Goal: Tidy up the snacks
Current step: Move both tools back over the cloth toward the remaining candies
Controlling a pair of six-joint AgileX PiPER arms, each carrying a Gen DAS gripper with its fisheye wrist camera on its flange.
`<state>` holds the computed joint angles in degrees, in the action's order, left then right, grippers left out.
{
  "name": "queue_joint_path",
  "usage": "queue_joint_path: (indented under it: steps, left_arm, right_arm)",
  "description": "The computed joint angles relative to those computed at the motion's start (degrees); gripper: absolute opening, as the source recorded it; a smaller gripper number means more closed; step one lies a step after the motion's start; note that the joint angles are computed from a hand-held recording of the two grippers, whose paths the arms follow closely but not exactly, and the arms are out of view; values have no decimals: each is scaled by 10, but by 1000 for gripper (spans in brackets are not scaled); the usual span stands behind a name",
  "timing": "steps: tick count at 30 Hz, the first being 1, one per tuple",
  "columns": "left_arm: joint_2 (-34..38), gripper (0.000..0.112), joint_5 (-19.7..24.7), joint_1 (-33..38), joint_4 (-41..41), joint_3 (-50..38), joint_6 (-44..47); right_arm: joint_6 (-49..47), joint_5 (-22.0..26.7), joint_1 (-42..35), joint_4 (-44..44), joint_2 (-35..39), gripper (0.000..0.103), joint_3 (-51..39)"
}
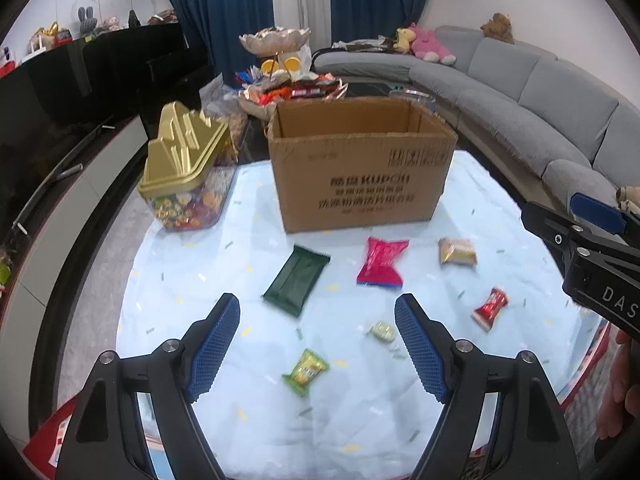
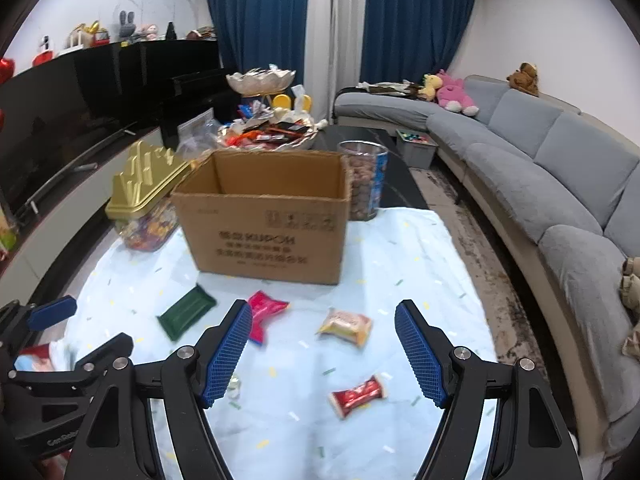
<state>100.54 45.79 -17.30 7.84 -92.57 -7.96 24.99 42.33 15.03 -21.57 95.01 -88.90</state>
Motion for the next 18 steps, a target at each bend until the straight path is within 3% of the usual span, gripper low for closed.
queue_joint_path:
  steps: [8,18]
  left_arm:
    - [-15,80,-45,30,-23,77,30]
    - [-1,79,-86,60,-69,114,82]
  right_arm:
    - [11,-21,37,-25,11,75,30]
    - [-43,-60,58,23,48,75,45]
